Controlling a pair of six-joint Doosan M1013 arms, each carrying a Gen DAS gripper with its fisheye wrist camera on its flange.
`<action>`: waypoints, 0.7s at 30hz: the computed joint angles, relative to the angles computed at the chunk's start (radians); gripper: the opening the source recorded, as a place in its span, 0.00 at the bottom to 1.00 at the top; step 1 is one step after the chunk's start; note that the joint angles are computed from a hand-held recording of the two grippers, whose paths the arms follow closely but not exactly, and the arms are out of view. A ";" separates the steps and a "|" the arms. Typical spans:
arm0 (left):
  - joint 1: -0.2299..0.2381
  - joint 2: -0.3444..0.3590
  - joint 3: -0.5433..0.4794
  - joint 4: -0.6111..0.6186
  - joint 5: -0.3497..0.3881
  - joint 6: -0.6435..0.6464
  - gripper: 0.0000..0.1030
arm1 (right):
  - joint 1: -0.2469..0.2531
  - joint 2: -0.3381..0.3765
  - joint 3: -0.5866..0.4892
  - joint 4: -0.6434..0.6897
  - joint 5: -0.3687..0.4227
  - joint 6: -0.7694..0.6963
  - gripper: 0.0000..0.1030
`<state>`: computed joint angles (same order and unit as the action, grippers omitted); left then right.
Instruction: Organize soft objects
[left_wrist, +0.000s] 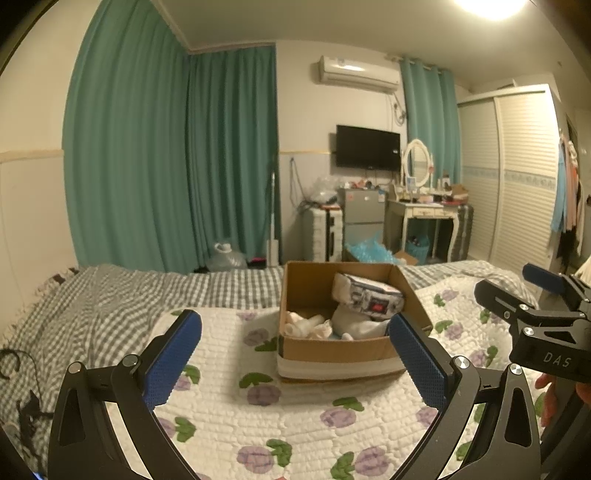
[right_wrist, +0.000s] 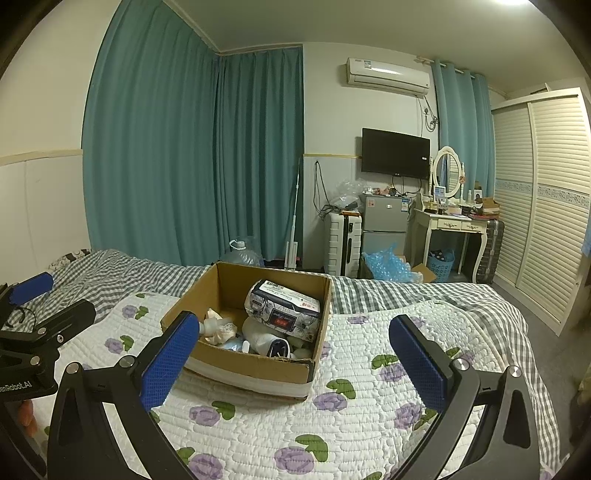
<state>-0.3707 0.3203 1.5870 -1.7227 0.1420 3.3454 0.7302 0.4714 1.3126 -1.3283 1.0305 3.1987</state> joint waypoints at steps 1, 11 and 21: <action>0.000 0.000 0.000 0.006 0.000 -0.005 1.00 | 0.000 0.000 0.000 0.000 0.001 -0.001 1.00; 0.003 0.001 -0.004 0.081 0.004 -0.073 1.00 | 0.001 0.006 -0.007 0.008 0.004 -0.004 1.00; 0.008 0.004 -0.009 0.160 0.004 -0.140 1.00 | 0.001 0.006 -0.006 0.007 0.004 -0.002 1.00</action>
<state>-0.3630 0.3242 1.5781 -1.5627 0.1462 3.2053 0.7316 0.4778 1.3069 -1.3212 1.0347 3.1972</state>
